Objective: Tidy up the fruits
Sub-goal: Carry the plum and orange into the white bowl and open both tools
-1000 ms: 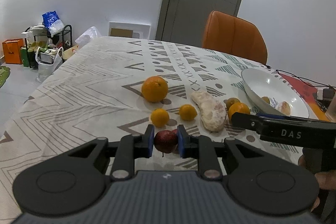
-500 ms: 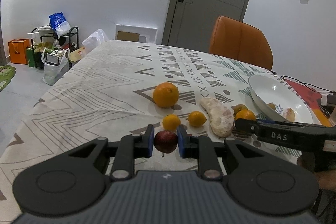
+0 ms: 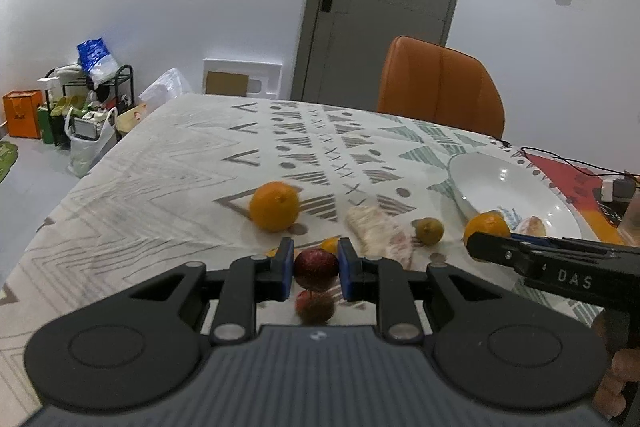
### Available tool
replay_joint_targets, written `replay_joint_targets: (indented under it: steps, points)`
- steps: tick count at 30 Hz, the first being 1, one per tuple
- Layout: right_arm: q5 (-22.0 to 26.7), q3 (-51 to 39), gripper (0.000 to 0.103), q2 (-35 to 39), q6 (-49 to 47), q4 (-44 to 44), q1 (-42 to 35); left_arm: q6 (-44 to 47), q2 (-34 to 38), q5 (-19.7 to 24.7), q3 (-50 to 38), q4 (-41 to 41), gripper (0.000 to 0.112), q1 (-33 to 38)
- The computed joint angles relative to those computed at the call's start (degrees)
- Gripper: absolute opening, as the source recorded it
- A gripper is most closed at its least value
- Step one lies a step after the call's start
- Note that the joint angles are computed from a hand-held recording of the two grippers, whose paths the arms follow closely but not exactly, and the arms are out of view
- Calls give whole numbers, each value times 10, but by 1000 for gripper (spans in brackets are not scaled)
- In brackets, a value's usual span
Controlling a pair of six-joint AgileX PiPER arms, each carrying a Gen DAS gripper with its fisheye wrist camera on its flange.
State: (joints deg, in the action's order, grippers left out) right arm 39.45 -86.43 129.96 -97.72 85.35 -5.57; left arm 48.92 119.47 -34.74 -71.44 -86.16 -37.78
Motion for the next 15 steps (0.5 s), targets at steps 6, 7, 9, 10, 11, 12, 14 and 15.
replay_joint_targets:
  steps: [6, 7, 9, 10, 11, 12, 14, 15]
  points:
    - [12, 4, 32, -6, -11, 14, -23, 55, 29, 8, -58, -32, 22, -5]
    - [14, 3, 32, -7, -11, 15, -28, 63, 33, 9, -68, -37, 22, -6]
    - [16, 0, 32, -7, -13, 17, -36, 85, 43, 12, -90, -50, 22, -8]
    - [16, -4, 32, -6, -12, 17, -40, 94, 47, 13, -99, -55, 22, -9]
    - [15, -8, 32, -4, -9, 16, -44, 105, 52, 13, -110, -62, 22, -11]
    - [15, -11, 32, -2, -8, 16, -48, 116, 57, 13, -120, -68, 22, -12]
    - [16, -17, 32, 2, -5, 17, -54, 139, 67, 14, -141, -83, 22, -15]
    - [15, -20, 32, 4, -5, 17, -57, 151, 71, 14, -151, -91, 22, -16]
